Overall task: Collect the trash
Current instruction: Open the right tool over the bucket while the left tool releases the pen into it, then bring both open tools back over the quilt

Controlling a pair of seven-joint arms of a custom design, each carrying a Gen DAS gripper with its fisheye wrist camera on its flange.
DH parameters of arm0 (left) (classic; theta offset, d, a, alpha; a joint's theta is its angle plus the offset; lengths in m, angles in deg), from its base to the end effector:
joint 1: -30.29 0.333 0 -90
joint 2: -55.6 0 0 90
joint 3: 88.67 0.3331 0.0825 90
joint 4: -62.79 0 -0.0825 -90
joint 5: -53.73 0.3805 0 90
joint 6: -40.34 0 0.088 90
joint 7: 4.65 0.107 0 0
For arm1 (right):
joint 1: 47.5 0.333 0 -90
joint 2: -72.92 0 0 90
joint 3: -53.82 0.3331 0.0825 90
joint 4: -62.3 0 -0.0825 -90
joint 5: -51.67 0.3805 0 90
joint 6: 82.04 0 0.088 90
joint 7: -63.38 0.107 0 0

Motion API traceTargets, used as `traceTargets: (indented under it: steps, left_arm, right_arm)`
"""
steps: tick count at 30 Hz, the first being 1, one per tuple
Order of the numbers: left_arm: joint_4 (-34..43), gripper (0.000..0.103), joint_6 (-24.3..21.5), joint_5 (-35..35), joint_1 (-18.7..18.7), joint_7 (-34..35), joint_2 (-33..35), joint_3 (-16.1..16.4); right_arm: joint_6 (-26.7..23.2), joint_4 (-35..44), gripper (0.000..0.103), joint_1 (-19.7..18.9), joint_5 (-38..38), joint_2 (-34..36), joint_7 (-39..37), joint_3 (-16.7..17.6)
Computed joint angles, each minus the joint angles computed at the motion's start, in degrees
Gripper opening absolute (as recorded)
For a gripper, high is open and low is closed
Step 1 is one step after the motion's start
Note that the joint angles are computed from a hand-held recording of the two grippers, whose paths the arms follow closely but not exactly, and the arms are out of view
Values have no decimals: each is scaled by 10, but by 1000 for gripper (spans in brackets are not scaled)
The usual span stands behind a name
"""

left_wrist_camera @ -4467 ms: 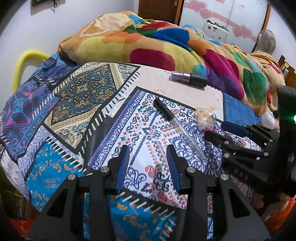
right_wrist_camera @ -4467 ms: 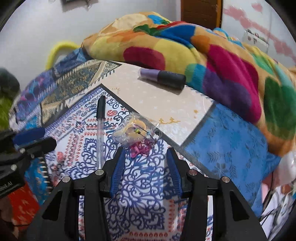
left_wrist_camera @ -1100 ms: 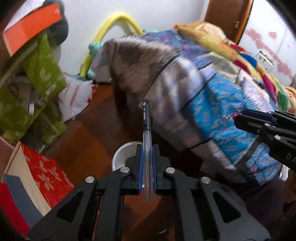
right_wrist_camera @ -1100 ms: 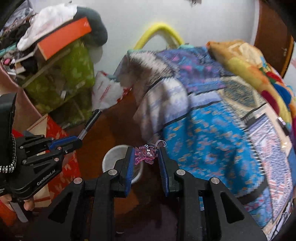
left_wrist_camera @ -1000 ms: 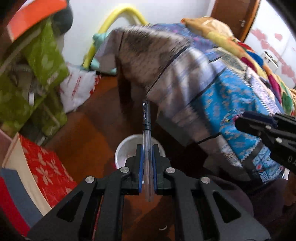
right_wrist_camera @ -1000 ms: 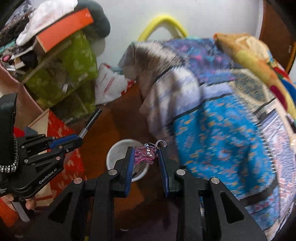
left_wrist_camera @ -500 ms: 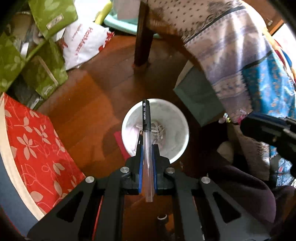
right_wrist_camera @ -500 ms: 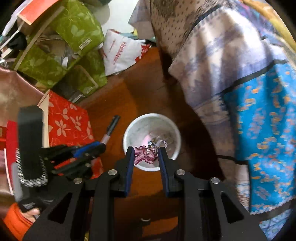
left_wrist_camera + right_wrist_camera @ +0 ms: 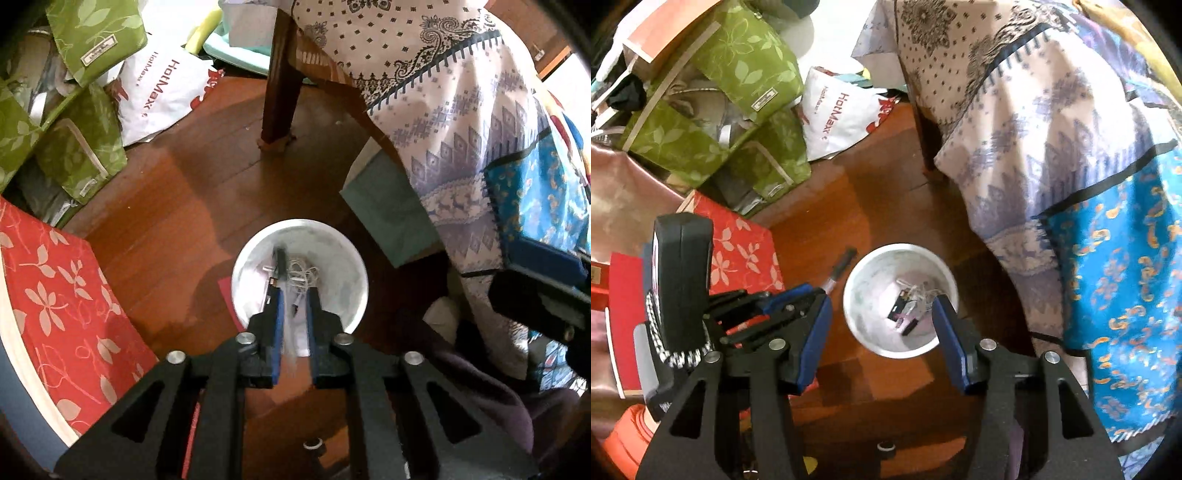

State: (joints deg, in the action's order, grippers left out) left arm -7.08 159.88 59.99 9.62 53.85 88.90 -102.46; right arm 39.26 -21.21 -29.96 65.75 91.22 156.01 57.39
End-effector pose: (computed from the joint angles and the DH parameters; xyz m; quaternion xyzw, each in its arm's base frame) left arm 0.6513 -0.3802 0.4902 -0.6874 0.7105 -0.1490 0.0205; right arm 0.6431 0.2532 0.5566 -0.7645 0.6100 0.0114 0.2081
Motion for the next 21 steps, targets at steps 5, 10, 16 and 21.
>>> traceTargets:
  steps: [5, 10, 16, 21]
  left_arm:
    - [14, 32, -10, 8, -8, -11, 2, 4]
    - [2, 32, -14, 21, -13, -13, -21, 4]
    - [-5, 32, -10, 62, -32, -16, -62, 7]
    - [25, 32, -11, 97, -56, -12, -73, 6]
  right_arm:
    - [9, -17, 52, 0, -19, -18, 4, -6]
    - [23, -45, 52, -2, -36, -46, 6, -9]
    - [45, -80, 52, -9, -46, -88, 12, -10]
    - [74, -119, 52, -19, -69, -140, 18, -14]
